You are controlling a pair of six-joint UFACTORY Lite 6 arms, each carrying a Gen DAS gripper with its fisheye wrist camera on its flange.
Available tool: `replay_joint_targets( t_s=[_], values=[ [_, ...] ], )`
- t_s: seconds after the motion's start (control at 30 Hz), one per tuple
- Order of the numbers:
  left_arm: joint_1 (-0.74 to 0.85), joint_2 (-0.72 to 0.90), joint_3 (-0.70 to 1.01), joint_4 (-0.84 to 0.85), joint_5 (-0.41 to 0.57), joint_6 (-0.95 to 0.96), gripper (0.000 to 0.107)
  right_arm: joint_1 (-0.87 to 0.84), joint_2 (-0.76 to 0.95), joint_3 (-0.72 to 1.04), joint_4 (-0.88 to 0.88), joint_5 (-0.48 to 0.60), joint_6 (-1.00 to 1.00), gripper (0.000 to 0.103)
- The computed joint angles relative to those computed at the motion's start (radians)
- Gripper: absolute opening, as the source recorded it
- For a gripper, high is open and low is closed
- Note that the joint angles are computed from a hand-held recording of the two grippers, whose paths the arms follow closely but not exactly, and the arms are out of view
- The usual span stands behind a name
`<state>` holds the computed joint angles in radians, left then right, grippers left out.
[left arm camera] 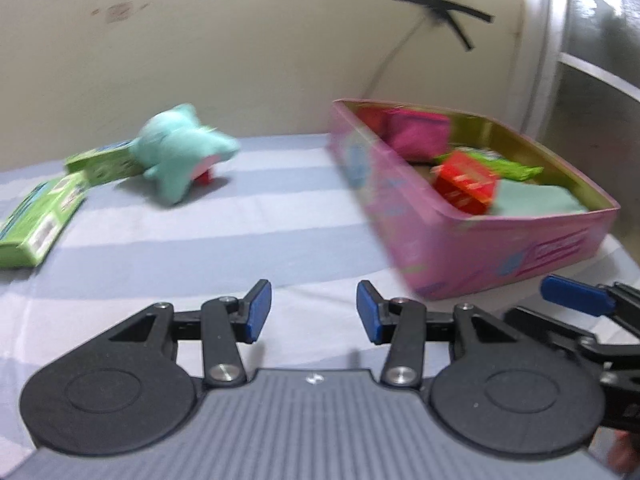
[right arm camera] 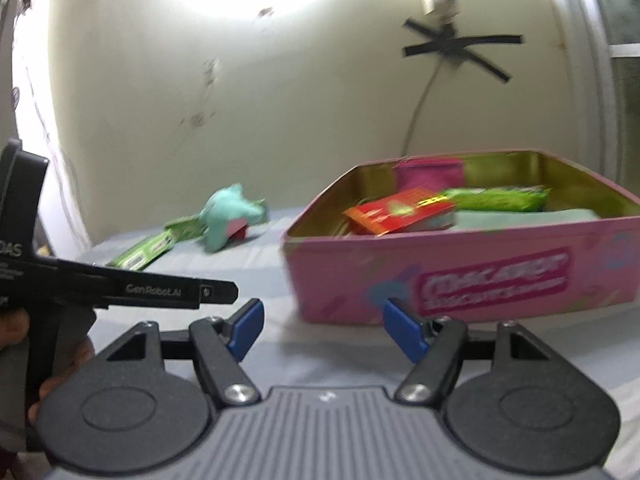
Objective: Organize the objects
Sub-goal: 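Move both grippers toward the teal plush and green boxes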
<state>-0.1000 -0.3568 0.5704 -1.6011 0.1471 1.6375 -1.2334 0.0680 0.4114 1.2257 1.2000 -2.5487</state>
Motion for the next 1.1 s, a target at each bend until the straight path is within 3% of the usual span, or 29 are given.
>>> replay_joint_targets(
  t_s=[0.13, 0.3, 0.43, 0.53, 0.7, 0.87, 0.97, 1.1],
  values=[
    [0.203, 0.034, -0.012, -0.025, 0.082, 0.126, 0.05, 0.114, -0.088, -0.094, -0.003, -0.053, 0.011, 0.068],
    [0.518, 0.117, 0.037, -0.004, 0.225, 0.218, 0.05, 0.405, -0.177, -0.187, 0.091, -0.169, 0.075, 0.068],
    [0.737, 0.243, 0.152, -0.054, 0.323, 0.243, 0.055, 0.766, -0.251, -0.207, 0.294, -0.259, 0.155, 0.068],
    [0.844, 0.37, 0.282, -0.057, 0.361, 0.132, 0.055, 1.066, -0.21, -0.14, 0.493, -0.333, 0.227, 0.07],
    [0.928, 0.479, 0.359, -0.075, 0.423, 0.021, 0.054, 1.461, 0.067, 0.214, 0.755, -0.457, 0.327, 0.071],
    [0.939, 0.428, 0.302, -0.076, 0.518, 0.06, 0.055, 1.634, 0.42, 0.717, 0.732, -0.621, 0.522, 0.068],
    [0.95, 0.437, 0.307, -0.017, 0.579, 0.02, 0.055, 1.668, 0.636, 1.03, 0.507, -0.685, 0.802, 0.067],
    [0.967, 0.479, 0.338, 0.017, 0.616, -0.033, 0.055, 1.673, 0.856, 1.343, 0.155, -0.661, 1.173, 0.06]
  ],
)
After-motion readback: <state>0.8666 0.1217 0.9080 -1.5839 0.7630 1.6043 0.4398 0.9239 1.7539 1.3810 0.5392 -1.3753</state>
